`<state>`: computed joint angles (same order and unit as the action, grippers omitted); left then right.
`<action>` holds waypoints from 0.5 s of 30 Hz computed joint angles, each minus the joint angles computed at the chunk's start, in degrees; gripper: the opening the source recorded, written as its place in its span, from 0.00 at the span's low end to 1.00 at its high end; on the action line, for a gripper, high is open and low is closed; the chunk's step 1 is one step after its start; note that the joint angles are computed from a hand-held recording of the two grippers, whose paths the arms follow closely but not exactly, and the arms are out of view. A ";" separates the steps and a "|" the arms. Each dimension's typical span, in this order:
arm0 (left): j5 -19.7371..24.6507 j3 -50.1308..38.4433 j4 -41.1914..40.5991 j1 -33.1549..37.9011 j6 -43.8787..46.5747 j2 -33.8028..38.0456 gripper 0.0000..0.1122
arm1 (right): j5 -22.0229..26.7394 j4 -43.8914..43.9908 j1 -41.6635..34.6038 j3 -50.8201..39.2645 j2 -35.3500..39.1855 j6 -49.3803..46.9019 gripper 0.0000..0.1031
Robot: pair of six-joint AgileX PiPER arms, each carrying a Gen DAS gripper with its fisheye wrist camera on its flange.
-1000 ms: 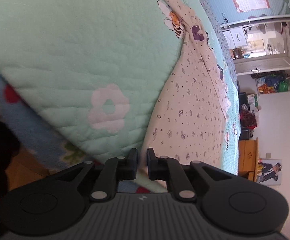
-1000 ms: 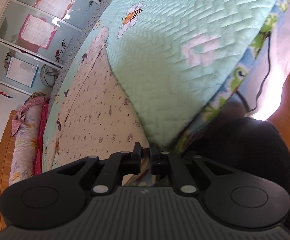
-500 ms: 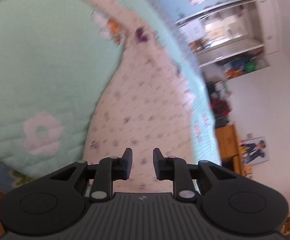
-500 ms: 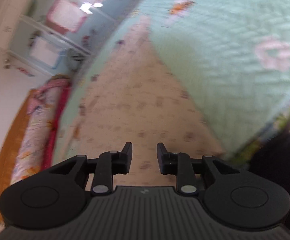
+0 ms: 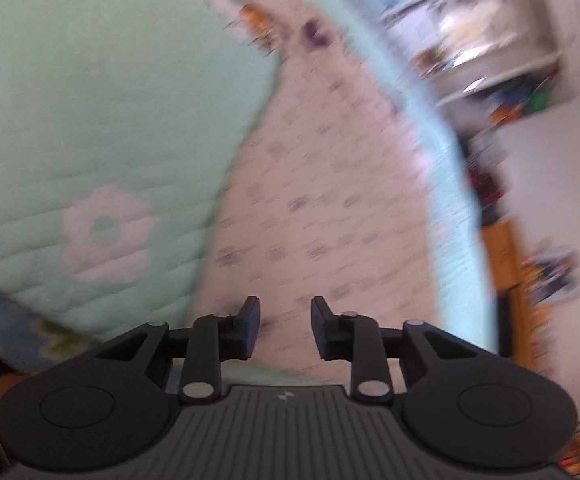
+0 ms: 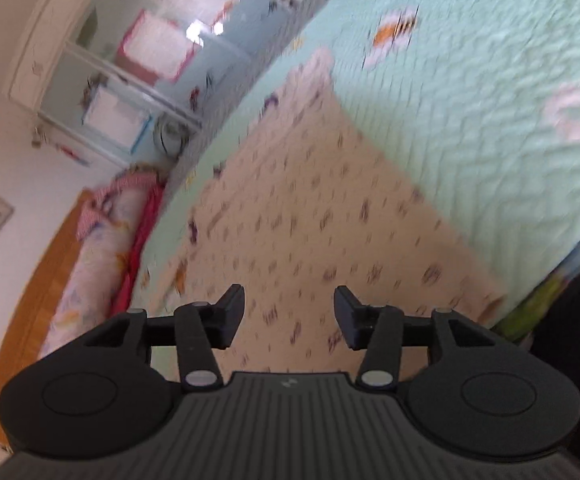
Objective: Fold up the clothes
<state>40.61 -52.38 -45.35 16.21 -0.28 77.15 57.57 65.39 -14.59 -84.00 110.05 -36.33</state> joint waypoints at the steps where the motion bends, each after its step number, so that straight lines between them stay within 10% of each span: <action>1: 0.34 -0.24 3.05 -0.49 -1.94 0.47 0.15 | -1.72 -4.57 1.05 -1.33 0.22 4.00 0.50; 6: 0.11 2.88 6.08 3.92 -5.06 -7.20 0.32 | -17.08 1.93 -3.38 6.98 -6.49 -0.96 0.46; 15: -4.36 -6.09 1.37 13.85 -6.02 -3.02 0.41 | -14.10 9.42 -2.01 7.82 -4.82 -10.53 0.63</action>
